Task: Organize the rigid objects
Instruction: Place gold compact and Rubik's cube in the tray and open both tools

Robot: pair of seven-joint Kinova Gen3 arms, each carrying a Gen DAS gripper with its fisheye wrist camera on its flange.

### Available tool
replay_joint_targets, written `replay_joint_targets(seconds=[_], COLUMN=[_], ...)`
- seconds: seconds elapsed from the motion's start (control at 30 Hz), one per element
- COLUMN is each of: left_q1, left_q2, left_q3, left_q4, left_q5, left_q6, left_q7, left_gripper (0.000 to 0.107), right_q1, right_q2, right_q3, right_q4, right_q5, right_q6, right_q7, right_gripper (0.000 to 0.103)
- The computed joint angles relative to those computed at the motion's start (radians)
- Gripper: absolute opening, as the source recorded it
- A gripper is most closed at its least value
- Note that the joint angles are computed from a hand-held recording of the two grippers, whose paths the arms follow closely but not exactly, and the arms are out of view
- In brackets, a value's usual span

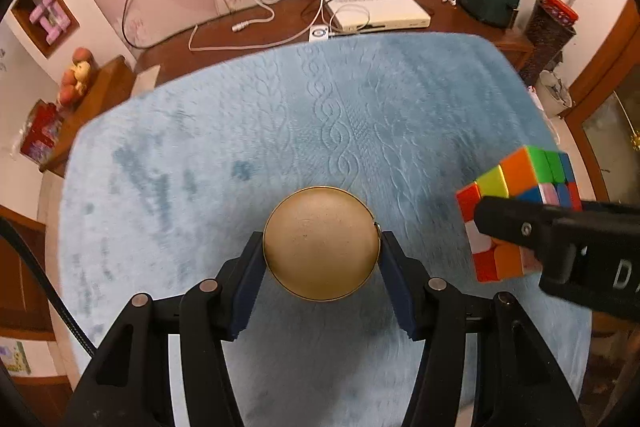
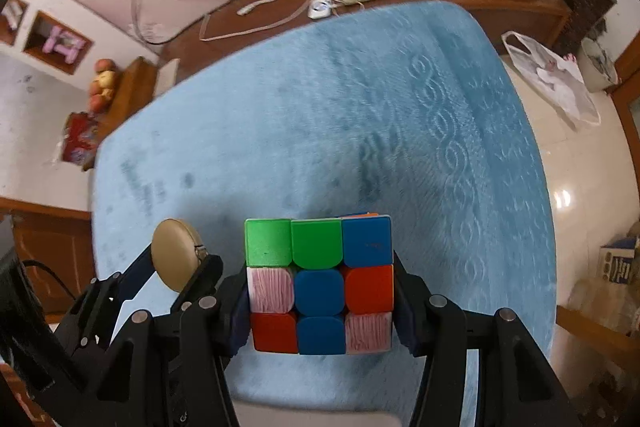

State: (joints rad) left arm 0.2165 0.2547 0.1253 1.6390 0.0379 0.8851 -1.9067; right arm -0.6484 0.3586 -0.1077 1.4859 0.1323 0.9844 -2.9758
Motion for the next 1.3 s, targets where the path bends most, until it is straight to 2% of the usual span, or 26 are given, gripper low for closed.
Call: replay_joint_targets(seconds=[0.2, 0.33, 0.47, 0.67, 0.87, 0.97, 1.3], left_q1=[-0.077, -0.120, -0.154, -0.176, -0.194, -0.202, -0.240], left_q2=[-0.139, -0.235, -0.319, -0.428, -0.501, -0.543, -0.563], left_q3=[-0.012, -0.045, -0.086, -0.135, -0.174, -0.179, -0.206], left_q4=[0.049, 0.085, 0.116, 0.197, 0.289, 0.356, 0.482], left_q5=[0.075, 0.121, 0.151, 0.168, 0.149, 0.114, 0.066], left_q6=[0.052, 0.092, 0.138, 0.163, 0.187, 0.154, 0.113], left_q7=[-0.143, -0.252, -0.333, -0.423, -0.470, -0.494, -0.498], left_gripper=[0.060, 0.060, 0.060, 0.060, 0.060, 0.060, 0.060], right_q1=[-0.111, -0.181, -0.254, -0.363, -0.433, -0.448, -0.502], right_q2=[-0.065, -0.102, -0.105, -0.071, -0.045, -0.037, 0.033], right_q3=[-0.022, -0.057, -0.096, -0.125, -0.128, -0.131, -0.118], right_q4=[-0.047, -0.059, -0.085, -0.133, -0.119, -0.099, -0.136], right_q5=[0.106, 0.172, 0.206, 0.240, 0.224, 0.204, 0.192], right_q6=[0.053, 0.081, 0.129, 0.194, 0.215, 0.210, 0.306], right_q7=[-0.073, -0.122, -0.147, -0.181, -0.245, -0.275, -0.270], right_gripper=[0.057, 0.057, 0.057, 0.057, 0.057, 0.057, 0.057])
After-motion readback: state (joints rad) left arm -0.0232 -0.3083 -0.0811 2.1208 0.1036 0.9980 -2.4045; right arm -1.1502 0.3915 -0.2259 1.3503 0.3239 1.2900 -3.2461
